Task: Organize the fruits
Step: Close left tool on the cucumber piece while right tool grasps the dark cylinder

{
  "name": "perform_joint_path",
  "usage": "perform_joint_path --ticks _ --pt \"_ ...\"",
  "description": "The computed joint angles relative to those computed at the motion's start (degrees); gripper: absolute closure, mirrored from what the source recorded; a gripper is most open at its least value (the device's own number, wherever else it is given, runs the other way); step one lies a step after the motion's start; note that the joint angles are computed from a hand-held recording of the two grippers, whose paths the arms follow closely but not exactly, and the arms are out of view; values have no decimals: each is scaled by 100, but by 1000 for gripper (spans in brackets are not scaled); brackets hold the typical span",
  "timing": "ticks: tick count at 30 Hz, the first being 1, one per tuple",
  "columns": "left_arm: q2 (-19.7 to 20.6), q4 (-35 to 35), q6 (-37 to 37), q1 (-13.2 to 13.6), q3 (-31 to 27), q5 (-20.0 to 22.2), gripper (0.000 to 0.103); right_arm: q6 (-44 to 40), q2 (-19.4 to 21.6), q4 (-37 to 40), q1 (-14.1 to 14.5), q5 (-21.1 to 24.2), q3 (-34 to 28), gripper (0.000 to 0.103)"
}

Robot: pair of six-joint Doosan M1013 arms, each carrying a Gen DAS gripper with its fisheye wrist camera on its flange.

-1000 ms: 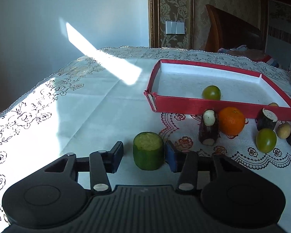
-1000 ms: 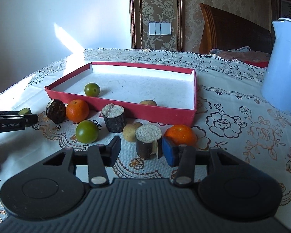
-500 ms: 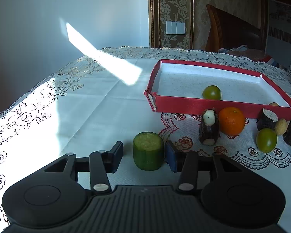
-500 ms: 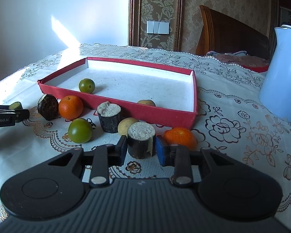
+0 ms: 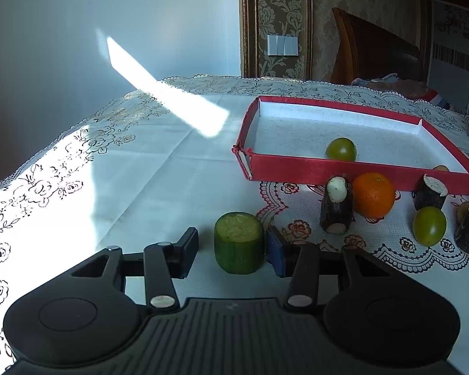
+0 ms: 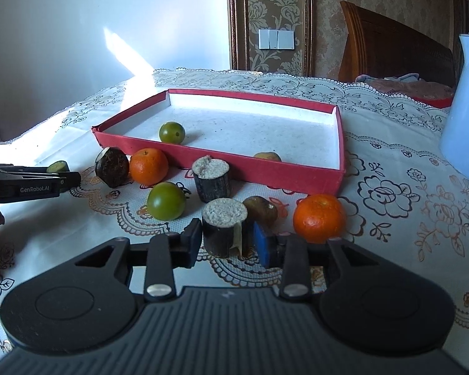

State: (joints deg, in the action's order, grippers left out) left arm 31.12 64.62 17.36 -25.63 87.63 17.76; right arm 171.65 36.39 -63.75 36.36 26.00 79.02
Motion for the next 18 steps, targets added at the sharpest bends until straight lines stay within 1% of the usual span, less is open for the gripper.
perform_joint_path --ticks 4,5,8,12,14,16,18 --pt "2 61 -11 -8 1 38 57 -51 49 151 -35 -71 -55 69" --pt "-2 58 -18 -3 7 23 57 1 50 123 -36 -73 -46 70" --pt "-14 54 -47 23 31 -79 57 349 33 -153 -26 -74 6 71" --pt "-56 386 -410 58 121 -293 57 874 -22 -654 -10 -140 125 71" --pt "-59 450 -454 55 130 -313 62 1000 -23 -798 3 -121 139 71" --pt "-65 730 -709 39 154 -297 68 1180 -36 -968 1 -160 173 71" --pt "-93 1366 -1337 41 226 -379 69 1351 -49 -1125 0 -189 207 71"
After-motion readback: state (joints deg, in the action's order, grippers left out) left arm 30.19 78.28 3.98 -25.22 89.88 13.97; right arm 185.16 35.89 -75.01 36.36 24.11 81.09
